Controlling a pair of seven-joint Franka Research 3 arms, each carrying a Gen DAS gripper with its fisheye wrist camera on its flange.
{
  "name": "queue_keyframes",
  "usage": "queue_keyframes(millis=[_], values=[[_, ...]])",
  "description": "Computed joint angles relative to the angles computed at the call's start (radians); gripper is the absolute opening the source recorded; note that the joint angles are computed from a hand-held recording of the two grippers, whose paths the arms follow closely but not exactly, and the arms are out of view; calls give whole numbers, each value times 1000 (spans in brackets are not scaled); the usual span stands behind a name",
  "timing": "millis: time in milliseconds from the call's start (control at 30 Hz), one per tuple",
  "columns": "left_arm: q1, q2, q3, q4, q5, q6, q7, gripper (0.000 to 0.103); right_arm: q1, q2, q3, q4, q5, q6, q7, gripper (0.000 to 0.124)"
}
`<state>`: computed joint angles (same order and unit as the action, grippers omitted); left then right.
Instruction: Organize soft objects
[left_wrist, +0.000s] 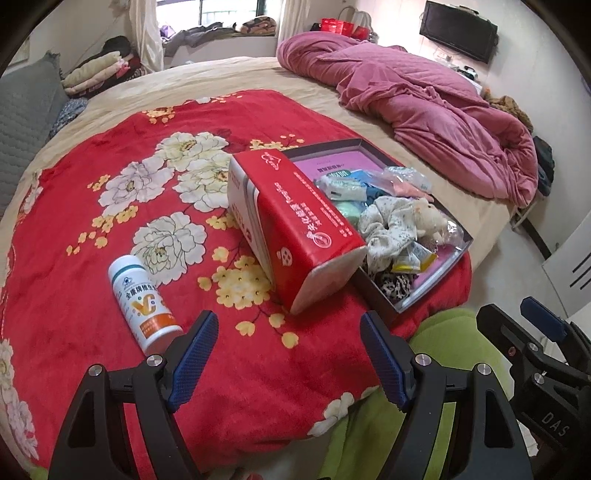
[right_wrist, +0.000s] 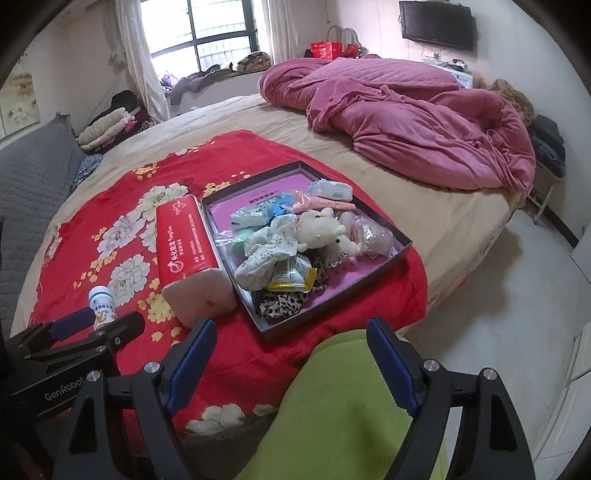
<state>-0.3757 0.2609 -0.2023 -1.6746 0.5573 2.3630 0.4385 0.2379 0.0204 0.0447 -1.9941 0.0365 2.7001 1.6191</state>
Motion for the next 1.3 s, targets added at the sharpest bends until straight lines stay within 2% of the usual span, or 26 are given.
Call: queue_keyframes(millis=[133, 400, 733, 967, 1300], values=[[-4, -1, -2, -3, -2, -9, 0, 80, -1, -19, -1, -33, -41, 31, 43, 83], [-4, -24, -4, -37, 6, -4, -36, 80, -7, -40, 7, -80, -55, 89, 35, 83], [-8, -35, -12, -58, 16, -1, -65, 80, -7, -47, 10, -110, -55, 61, 35, 83], [-15, -27, -16, -51, 17, -12, -56, 80, -11, -55, 10, -125, -47, 97, 30, 83], [-21, -16, -17, -31, 10, -33, -48, 80, -14, -47, 8, -115, -30, 80, 30, 83]])
